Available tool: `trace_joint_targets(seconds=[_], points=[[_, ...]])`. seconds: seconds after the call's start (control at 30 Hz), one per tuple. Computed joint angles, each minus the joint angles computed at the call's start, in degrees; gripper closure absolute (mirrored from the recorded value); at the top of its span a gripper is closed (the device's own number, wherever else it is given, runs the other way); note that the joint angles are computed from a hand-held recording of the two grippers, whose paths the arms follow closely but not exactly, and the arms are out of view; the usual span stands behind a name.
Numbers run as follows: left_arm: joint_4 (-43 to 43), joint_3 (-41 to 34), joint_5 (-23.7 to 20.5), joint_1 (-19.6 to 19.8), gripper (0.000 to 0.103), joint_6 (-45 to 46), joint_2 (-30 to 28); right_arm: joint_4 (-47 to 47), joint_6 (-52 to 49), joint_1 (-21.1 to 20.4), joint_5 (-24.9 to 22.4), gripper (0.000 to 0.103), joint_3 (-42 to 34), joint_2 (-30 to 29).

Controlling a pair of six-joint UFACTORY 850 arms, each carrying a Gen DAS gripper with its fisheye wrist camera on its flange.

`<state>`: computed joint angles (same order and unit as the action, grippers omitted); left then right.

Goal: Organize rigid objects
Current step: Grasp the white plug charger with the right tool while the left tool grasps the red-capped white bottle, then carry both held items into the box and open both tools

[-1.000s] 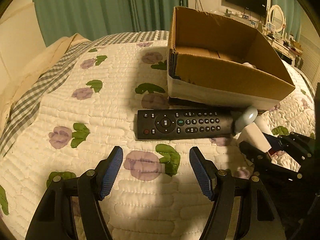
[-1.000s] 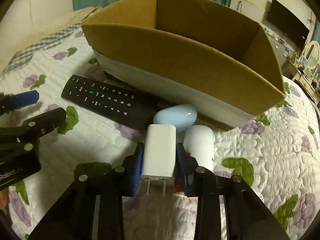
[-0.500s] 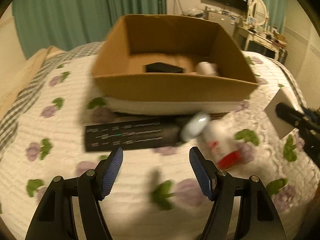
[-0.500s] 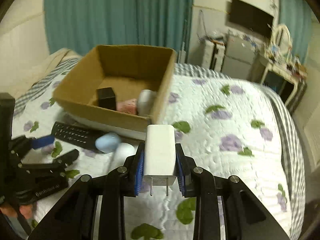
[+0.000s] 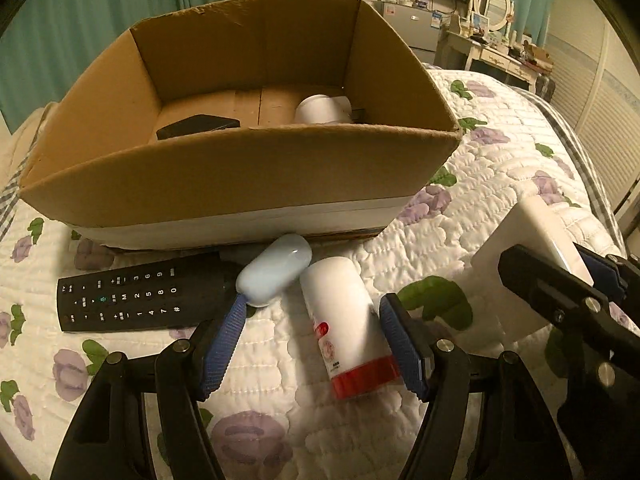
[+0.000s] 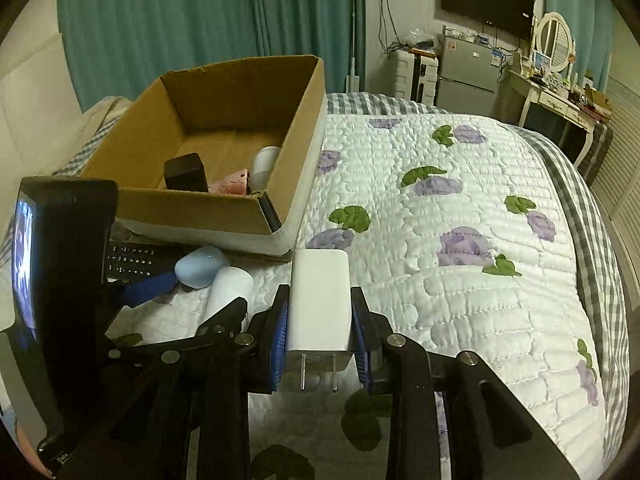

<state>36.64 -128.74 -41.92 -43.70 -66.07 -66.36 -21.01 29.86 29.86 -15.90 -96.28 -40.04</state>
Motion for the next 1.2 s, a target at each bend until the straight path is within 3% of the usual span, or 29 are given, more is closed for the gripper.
trace_joint_targets(seconds=[0.13,0.17,0.2,0.23,0.33,0.53,0.87,1.0,1.2], points=[[-9.2,2.7,5.9,0.5,0.036,7.6,1.4,-1.3,2.0,0.1,0.6,0.076,0.7,0.6],[-9.7,1.2,4.9,0.3,0.039,8.8,0.4,-1.4,2.1,0.0,0.7,0.076,0.9,0.8],[-8.7,-0.6,3.4,0.0,0.052,8.8,-0.7,-1.5,2.3,0.1,0.7,0.076,1.0,0.9],[-8.0,-1.8,2.3,-0.1,0.059,8.4,-1.5,-1.8,2.6,0.1,0.6,0.076,0.9,0.8],[-8.1,1.6,6.3,0.8,0.064,5.8,0.5,-1.9,2.4,0.2,0.3,0.076,0.9,0.9],[3.8,13.2,10.1,-0.2,0.067,-5.9,8.4,-7.1,6.5,0.7,1.0,0.076,1.8,2.0],[24.7,26.5,8.5,-1.7,0.067,-25.0,20.4,-9.0,5.8,1.9,4.2,0.076,2.6,4.9],[28.7,25.9,6.9,-1.4,0.067,-26.9,22.0,-5.3,0.5,2.2,5.1,0.076,0.3,5.2],[31.5,22.9,5.1,1.0,0.067,-25.9,22.0,10.2,-17.5,1.6,3.7,0.076,-10.8,0.6]])
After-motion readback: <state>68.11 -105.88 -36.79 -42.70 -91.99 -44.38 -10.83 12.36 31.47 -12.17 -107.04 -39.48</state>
